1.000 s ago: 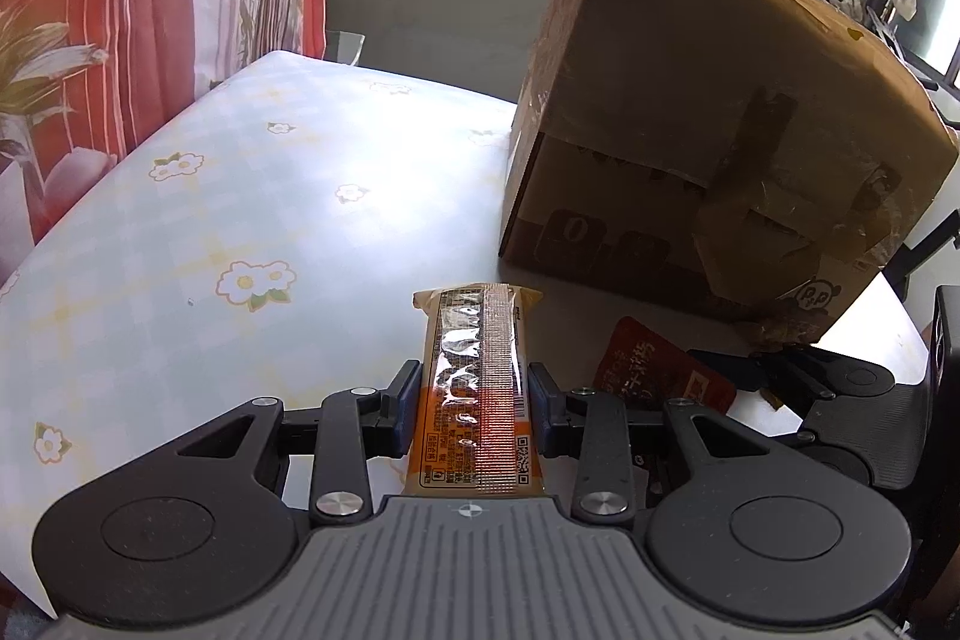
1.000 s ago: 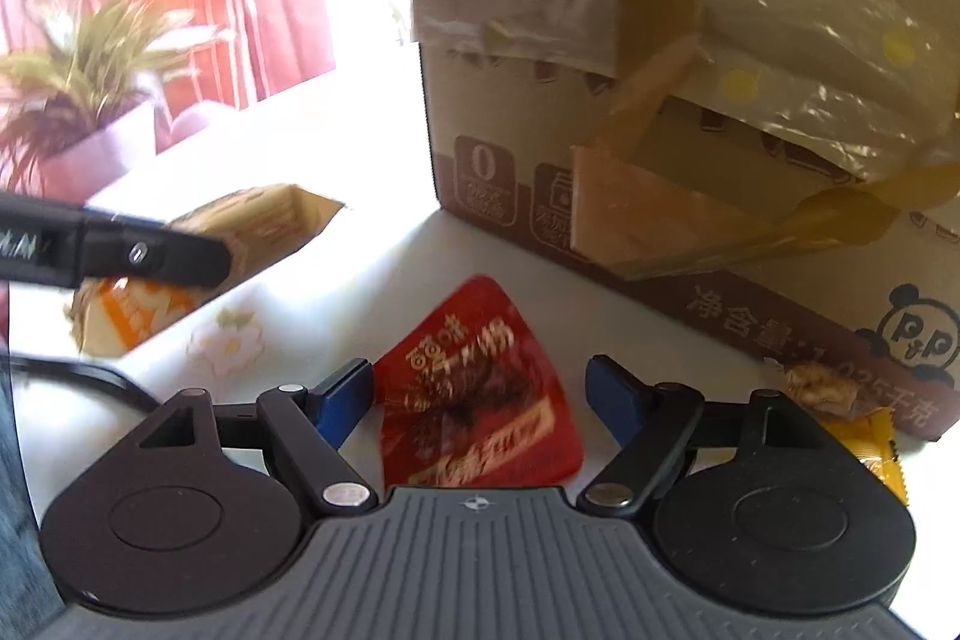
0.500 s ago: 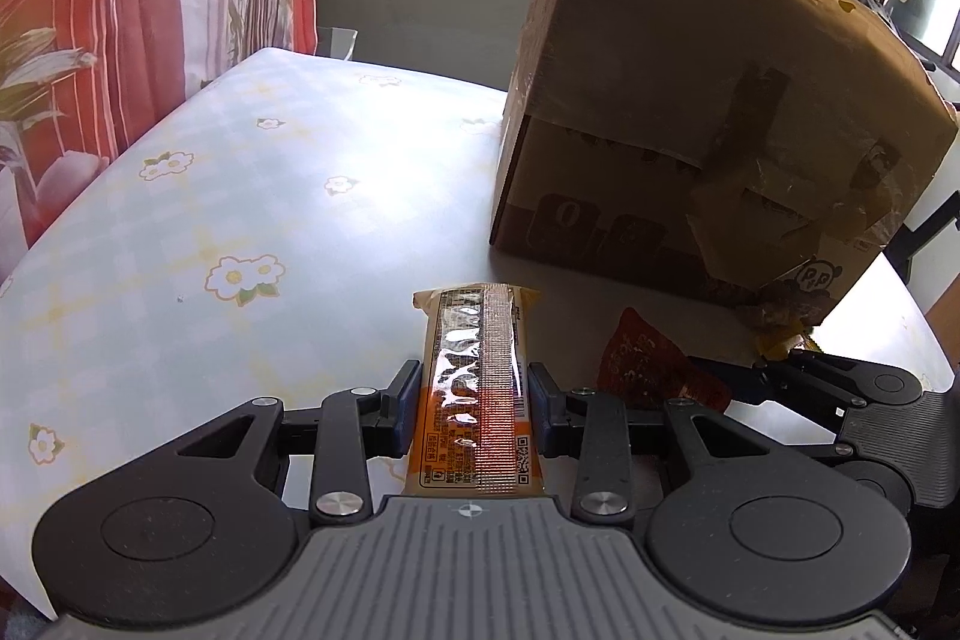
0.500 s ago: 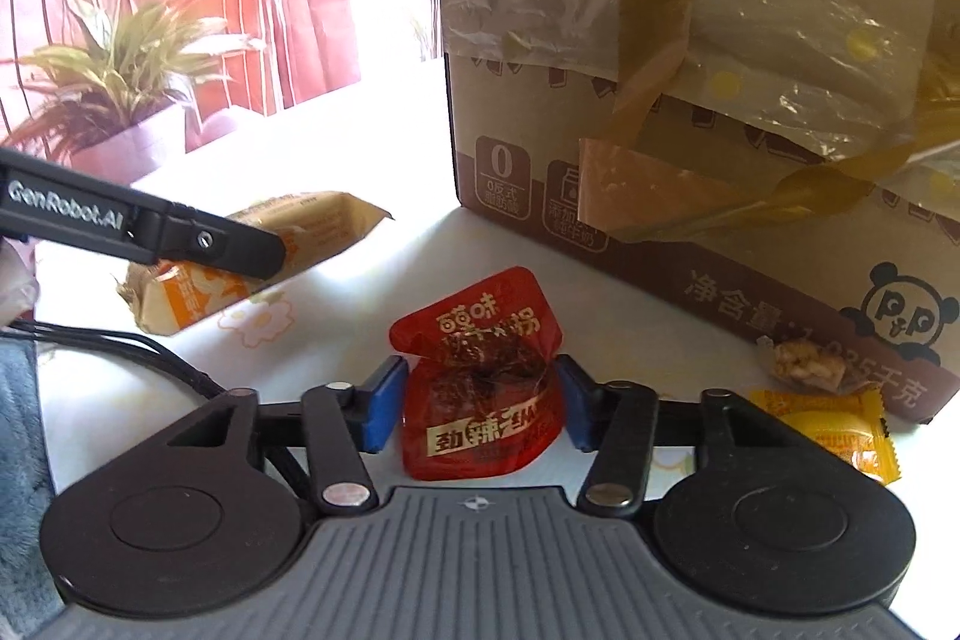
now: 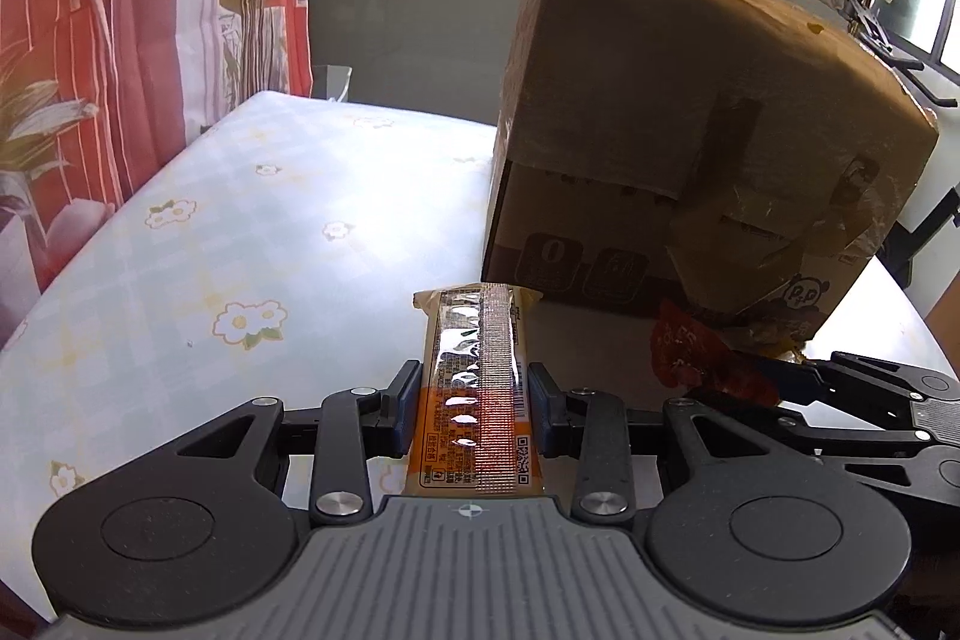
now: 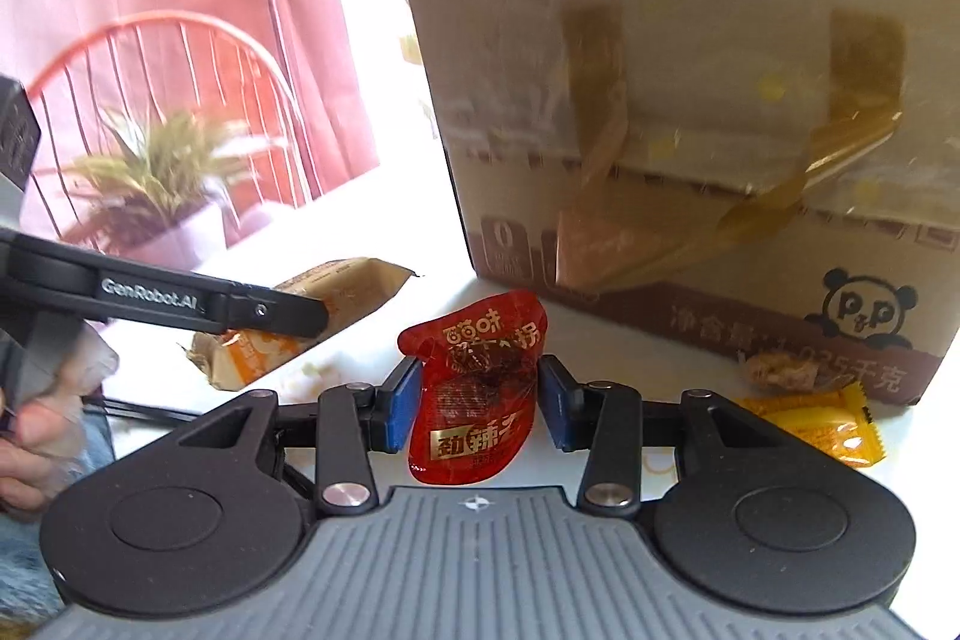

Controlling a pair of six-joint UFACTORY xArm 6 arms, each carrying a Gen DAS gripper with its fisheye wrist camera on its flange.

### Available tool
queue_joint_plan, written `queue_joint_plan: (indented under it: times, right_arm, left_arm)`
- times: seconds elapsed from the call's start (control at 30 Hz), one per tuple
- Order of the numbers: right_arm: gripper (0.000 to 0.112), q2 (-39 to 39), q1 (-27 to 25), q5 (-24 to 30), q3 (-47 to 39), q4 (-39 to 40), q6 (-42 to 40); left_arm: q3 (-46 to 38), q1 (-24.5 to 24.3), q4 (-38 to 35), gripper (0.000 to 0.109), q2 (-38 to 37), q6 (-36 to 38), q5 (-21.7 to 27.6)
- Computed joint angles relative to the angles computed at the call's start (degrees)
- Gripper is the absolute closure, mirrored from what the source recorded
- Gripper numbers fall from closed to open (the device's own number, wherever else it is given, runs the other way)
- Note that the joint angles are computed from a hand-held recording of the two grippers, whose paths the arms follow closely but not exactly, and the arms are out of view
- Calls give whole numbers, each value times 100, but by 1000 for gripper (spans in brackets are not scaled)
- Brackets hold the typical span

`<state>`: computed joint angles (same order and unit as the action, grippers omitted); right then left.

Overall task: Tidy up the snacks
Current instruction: 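Carry the bar and red pouch over the box and open both tools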

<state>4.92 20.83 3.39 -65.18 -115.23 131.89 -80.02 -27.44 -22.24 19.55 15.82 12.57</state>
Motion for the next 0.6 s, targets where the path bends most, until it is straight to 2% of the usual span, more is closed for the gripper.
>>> queue_joint_plan:
  times: [0.1,0.2,0.4,0.5,0.6]
  right_arm:
    - [68,-210,56,80,-6,-629,518]
    - [68,-441,123,156,-19,-1234,965]
    - [68,-953,166,585,-18,-2030,1520]
    - [68,-1143,72,772,-55,-2021,1400]
    - [68,-1247,-138,917,-134,-1513,727]
  left_arm:
    - [32,-60,-288,70,-94,279,-298]
    - [-4,-163,-925,70,-205,931,-597]
    - [-733,-433,-2960,70,-209,3278,-730]
    - [-1458,-496,-3036,70,93,3428,-537]
    - [-2392,-505,-2525,70,640,2882,-287]
